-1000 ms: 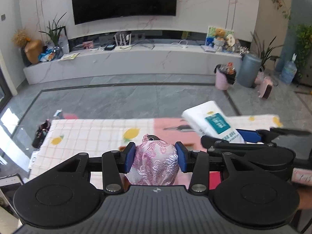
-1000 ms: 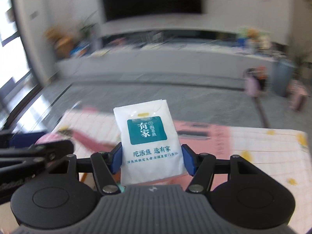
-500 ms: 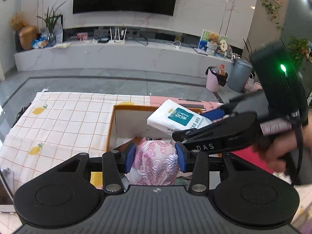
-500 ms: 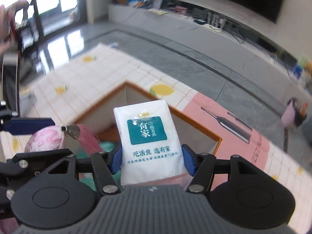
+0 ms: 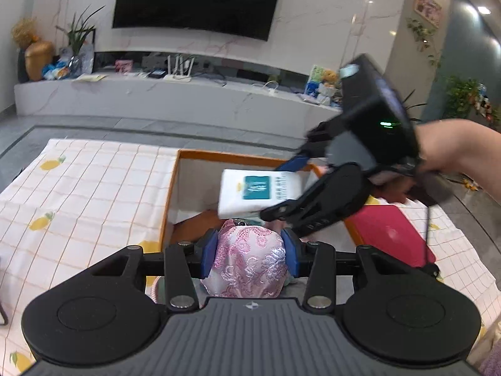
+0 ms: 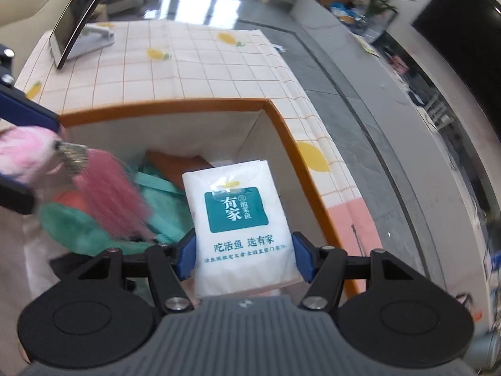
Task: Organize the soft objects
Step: 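Open the right gripper to drop the tissue pack while the left gripper lowers the pouch into the box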
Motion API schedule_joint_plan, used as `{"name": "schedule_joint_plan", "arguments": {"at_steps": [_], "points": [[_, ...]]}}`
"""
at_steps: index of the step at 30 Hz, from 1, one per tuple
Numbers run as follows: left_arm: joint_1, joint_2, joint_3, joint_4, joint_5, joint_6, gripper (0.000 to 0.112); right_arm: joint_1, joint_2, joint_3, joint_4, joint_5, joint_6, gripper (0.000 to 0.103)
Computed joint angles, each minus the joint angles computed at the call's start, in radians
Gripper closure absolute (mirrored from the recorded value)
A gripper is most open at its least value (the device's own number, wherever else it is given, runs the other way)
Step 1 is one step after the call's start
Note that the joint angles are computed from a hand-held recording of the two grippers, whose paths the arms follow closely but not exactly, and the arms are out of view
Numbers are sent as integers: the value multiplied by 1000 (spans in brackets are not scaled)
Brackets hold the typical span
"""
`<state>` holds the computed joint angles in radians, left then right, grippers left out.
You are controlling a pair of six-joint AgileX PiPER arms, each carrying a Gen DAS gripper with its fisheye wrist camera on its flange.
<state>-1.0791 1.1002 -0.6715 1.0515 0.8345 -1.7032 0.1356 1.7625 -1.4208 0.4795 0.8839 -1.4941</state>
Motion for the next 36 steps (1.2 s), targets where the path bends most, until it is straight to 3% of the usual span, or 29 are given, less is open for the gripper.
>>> {"name": "schedule_joint_plan", "arguments": {"at_steps": [3,5,9,12,15,17,20,24,26,27,30,36], "points": [[37,11,-8,-32,-71,55,62,5,71,-106,-67,65,40,41],[85,20,10,-78,-172,114,62,27,109,-149,-148,89,56,41],[168,51,12,-234,-362,309,62,41,201,-284,-225,194,90,41],[207,59,8,-394,-441,493,62,40,264,-391,-241,287,111,41],[189,49,19,-384,-445,499,62,54,283,-397,-302,268,116,41],[199,64,18,-438,-461,547,62,84,267,-331,-387,183,118,41],[236,102,-5,-558,-470,677,62,99,248,-279,-405,120,112,41],[194,124,-32,-478,-410,604,62,106,214,-225,-417,86,130,36],[185,130,-36,-472,-400,585,62,80,198,-215,-367,87,123,29],[178,135,-39,-457,-388,558,62,67,185,-206,-335,95,113,19],[141,153,-54,-379,-329,470,62,38,118,-136,-243,62,24,3],[125,169,-66,-358,-324,441,62,5,-30,32,-161,-62,-42,3]]}}
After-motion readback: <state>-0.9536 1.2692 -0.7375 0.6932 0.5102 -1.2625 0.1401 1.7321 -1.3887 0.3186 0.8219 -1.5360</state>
